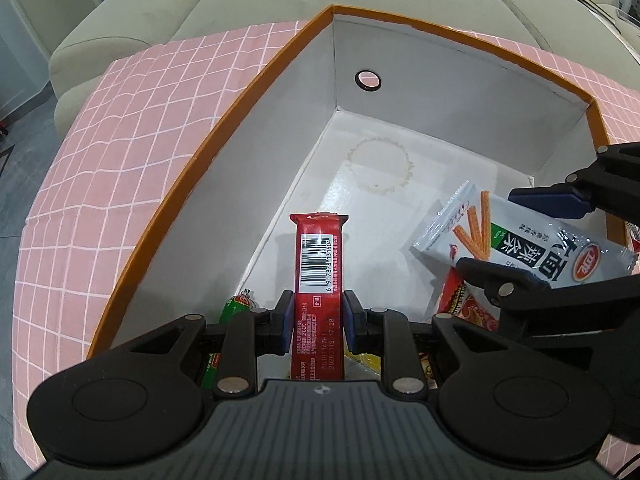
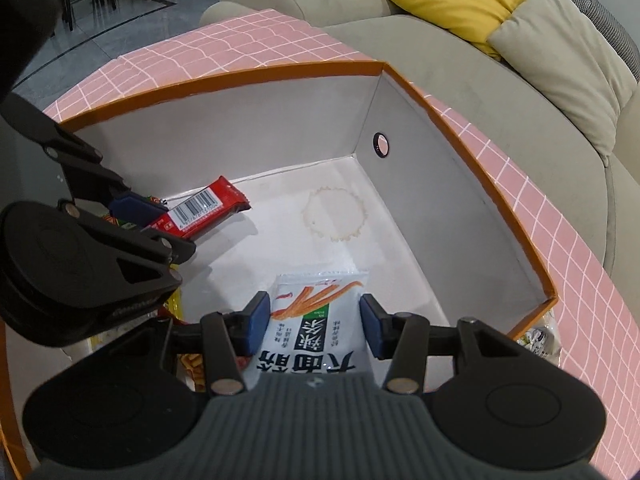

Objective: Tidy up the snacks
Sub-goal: 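Carry the chocolate bar and breadstick packet over the box and release both, then move both tools back toward the small clear nut bags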

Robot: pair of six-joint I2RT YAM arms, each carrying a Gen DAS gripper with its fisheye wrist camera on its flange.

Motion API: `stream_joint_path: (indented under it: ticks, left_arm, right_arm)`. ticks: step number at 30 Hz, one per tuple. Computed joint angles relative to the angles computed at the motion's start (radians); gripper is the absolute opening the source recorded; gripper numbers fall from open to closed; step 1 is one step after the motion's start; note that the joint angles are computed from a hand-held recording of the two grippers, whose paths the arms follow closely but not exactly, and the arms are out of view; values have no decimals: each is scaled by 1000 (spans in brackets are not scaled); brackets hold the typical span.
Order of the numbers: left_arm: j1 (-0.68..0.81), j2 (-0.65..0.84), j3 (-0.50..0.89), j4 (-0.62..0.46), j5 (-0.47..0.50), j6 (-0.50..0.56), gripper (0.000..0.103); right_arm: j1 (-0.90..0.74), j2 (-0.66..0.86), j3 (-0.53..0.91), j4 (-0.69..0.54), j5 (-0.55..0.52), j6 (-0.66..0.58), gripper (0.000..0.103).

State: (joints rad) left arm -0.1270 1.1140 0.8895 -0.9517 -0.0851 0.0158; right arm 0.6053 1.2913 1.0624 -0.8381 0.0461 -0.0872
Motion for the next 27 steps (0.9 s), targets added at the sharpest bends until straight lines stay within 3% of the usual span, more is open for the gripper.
stream_joint_path:
  ticks: [4, 9, 14, 17, 24, 27]
  left_arm:
    - [-2, -2, 10, -17, -11, -2, 27]
    - [-13, -23, 30, -44, -23, -8, 28]
    - [-41, -56, 70, -84, -41, -26, 37]
    - [-61, -80, 99, -110, -51, -44, 46]
    - [-161, -146, 161, -146, -124, -154, 49]
    - [-253, -183, 175, -152, -206, -237, 51]
  right_arm:
    - [-14, -11, 4, -9, -11, 15, 50]
    - [-10, -57, 4, -21, 0, 29, 67]
    - [-6, -111, 7, -39, 27, 38, 75]
    - [-13, -154, 15, -53, 32, 49, 78]
    - [-53, -302, 34, -94, 30, 97, 79]
    - [-77, -388, 22, -103, 34, 129, 79]
